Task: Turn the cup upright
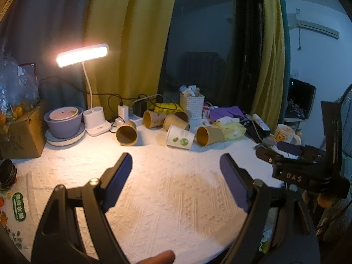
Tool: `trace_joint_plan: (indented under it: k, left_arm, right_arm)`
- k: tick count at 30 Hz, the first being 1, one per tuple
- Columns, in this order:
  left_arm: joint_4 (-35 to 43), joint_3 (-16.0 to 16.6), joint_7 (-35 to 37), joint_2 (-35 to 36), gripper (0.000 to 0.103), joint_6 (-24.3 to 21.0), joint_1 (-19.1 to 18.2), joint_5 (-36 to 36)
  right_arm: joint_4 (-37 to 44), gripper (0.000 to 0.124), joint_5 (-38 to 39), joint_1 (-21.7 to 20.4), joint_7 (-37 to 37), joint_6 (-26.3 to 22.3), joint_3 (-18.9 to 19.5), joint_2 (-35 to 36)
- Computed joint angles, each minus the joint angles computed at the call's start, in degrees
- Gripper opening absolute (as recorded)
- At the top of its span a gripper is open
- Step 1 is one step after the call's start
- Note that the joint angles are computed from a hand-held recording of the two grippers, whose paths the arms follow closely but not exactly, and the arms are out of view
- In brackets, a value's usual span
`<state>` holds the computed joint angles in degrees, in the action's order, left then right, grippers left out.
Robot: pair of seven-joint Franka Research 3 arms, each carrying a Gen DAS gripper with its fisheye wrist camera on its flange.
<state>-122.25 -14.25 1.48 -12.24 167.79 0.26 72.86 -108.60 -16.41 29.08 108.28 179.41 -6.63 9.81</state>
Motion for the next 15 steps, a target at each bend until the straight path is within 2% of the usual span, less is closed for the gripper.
trace_joint_plan:
  k: [4, 5, 15]
  left_arm:
    - [0.3, 0.0, 1.9, 0.5, 0.083, -0.3, -0.7, -1.7]
    - [0.7, -0.7, -0.5, 1.2, 0.083, -0.2, -0.3, 0.6]
    - [0.8, 0.6, -1.1, 1.6, 0.083, 0.7, -1.2, 1.9]
  right_arm:
    - [0.1, 0.073, -1.3, 0.6, 1.8, -0.5, -0.8, -0.2]
    - [0.0, 0.073, -1.2, 0.3, 1.8, -0.5, -0.6, -0.2]
    - [-0.1, 0.073, -2.6, -0.2, 3.8, -0.6, -0.8, -0.3]
